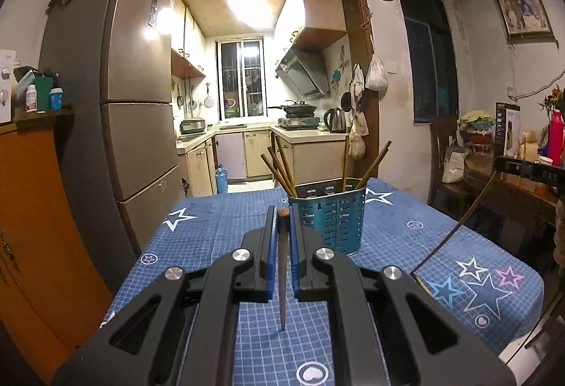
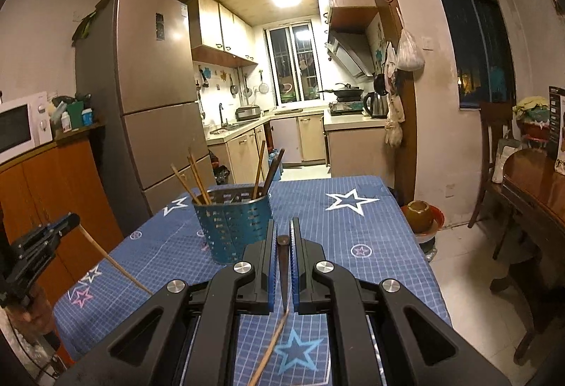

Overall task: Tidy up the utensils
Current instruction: 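Lift the chopsticks with both tools and carry them above the teal holder, then lower the chopsticks into the teal holder and open both tools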

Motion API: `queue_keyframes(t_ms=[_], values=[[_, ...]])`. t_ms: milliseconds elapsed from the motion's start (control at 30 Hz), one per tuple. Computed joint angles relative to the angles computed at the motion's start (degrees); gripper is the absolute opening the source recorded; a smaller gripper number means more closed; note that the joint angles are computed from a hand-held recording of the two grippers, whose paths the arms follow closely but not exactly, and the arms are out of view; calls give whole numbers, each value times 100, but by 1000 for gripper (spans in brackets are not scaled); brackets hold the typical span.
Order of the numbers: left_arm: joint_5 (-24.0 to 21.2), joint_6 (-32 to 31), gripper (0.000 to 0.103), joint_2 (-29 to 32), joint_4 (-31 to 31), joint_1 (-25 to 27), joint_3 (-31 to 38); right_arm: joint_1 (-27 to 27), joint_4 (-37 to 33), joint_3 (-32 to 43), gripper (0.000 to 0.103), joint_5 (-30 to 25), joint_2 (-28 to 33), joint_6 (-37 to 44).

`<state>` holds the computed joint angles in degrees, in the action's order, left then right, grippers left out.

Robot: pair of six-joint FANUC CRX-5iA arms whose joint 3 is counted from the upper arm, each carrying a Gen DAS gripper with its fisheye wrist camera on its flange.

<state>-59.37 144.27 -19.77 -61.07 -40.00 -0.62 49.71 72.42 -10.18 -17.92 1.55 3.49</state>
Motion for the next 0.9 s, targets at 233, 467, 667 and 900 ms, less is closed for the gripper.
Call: queue_keyframes(t_ms=[233, 467, 667, 900], values=[[188, -141, 5, 106, 78, 147, 62, 12, -261, 327, 8, -115, 143, 386], [674, -631, 5, 113, 904, 789, 137, 137, -786, 772, 8, -296, 293, 1117], [1035, -1425, 5, 80, 1996, 1561, 141, 315, -1300, 1188, 8, -484, 395, 1835], [1121, -1847, 5, 137, 2483, 1816, 435, 617, -2773, 2184, 8, -991, 723, 3404]])
